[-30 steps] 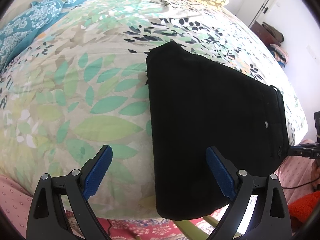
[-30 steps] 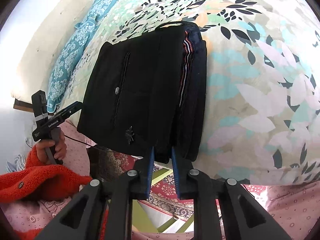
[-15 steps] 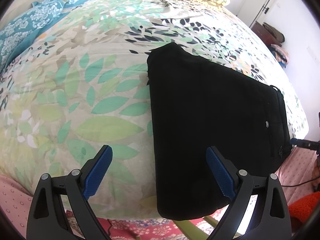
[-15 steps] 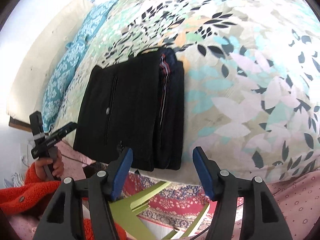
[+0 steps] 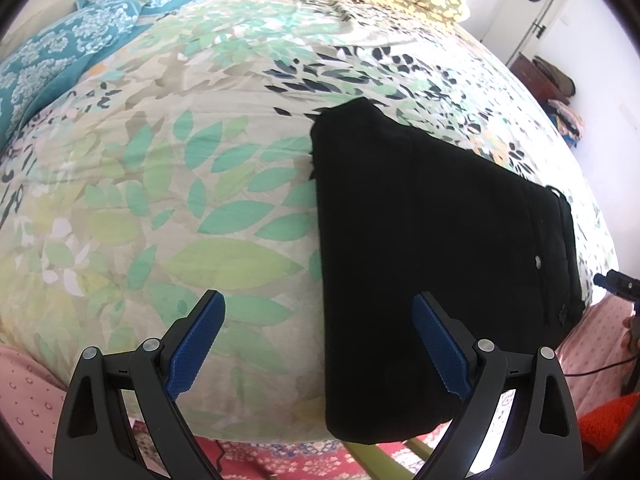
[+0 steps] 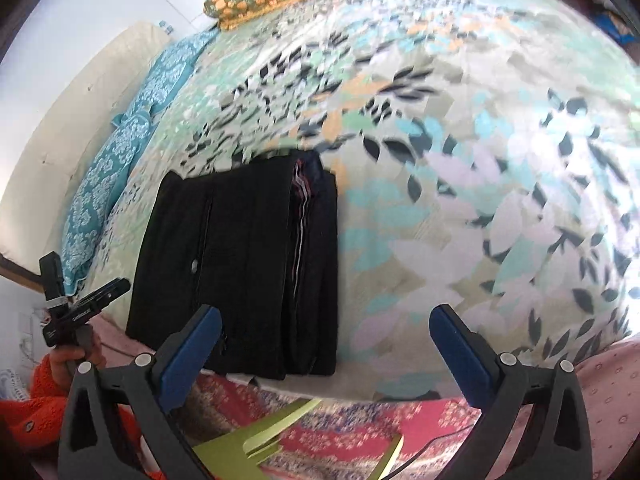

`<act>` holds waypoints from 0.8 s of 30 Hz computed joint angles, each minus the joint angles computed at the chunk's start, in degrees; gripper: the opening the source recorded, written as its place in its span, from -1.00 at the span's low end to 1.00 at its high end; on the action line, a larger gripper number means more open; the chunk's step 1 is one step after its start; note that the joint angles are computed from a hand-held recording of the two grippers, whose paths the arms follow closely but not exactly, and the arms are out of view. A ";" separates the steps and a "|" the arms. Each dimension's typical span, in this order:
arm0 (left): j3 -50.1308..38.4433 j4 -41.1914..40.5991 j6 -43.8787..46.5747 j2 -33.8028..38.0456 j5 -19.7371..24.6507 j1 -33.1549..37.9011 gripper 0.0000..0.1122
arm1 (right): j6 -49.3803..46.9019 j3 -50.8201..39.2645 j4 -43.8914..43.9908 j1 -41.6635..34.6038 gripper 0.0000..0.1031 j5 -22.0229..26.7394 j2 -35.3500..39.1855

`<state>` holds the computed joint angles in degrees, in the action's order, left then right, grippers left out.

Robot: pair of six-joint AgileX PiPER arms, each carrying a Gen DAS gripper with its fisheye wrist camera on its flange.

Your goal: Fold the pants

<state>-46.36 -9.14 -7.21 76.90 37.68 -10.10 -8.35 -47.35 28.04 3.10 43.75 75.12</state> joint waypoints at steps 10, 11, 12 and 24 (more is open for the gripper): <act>0.35 -2.26 1.14 -0.22 0.09 3.55 0.70 | 9.06 3.51 -11.38 8.65 1.00 -12.79 -6.71; 0.28 -2.08 0.96 -0.20 0.10 3.38 0.70 | 9.70 3.30 -12.47 9.43 1.00 -12.87 -6.52; 0.29 -1.84 0.80 -0.21 0.09 3.22 0.70 | 10.62 3.15 -13.56 10.09 1.00 -13.04 -6.38; 0.18 -2.53 1.01 0.38 0.40 4.03 0.70 | 12.12 4.47 -12.93 10.51 1.00 -14.41 -5.94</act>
<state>-46.18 -11.67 -6.20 77.28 38.09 -6.07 3.77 -42.88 15.11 13.61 29.33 69.19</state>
